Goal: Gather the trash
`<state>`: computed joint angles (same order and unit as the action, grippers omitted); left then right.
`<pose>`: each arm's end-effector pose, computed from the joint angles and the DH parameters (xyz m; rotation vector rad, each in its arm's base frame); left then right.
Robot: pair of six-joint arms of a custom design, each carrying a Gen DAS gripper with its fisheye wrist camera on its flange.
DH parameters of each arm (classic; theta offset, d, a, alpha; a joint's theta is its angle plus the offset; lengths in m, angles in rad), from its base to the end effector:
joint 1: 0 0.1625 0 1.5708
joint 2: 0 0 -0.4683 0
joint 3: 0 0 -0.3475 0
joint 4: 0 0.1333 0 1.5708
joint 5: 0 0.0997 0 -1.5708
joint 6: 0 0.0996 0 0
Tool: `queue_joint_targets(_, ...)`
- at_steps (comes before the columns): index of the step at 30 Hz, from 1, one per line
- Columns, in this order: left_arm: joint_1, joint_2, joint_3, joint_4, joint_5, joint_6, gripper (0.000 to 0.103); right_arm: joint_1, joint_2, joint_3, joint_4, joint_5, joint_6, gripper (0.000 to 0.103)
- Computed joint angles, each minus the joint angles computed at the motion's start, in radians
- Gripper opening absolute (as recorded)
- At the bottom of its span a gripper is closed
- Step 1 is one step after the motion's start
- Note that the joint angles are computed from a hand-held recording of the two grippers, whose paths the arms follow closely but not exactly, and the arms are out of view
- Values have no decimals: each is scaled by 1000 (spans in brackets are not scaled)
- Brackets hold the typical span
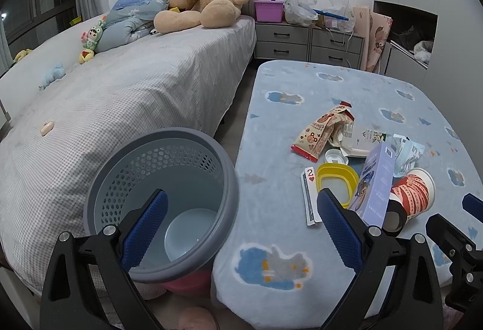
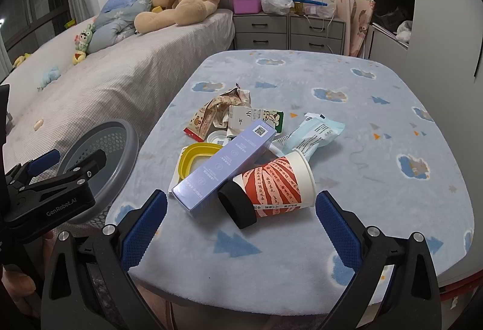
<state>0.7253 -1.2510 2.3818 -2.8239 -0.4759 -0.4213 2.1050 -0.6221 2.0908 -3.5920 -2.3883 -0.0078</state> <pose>-0.1520 -0.4312 0.2595 0.3773 2.1367 -0.8893 0.3254 -0.4310 0.0840 0.3493 -2.3302 0.9037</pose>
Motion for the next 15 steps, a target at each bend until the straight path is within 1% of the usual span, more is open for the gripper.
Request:
queue_joint_targets(13, 0, 3, 5, -17, 2, 8, 95, 0, 2, 1, -8, 1, -3, 97)
queue_joint_targets(15, 0, 2, 4, -14, 2, 7, 95, 5, -6, -4, 10, -2, 4, 97)
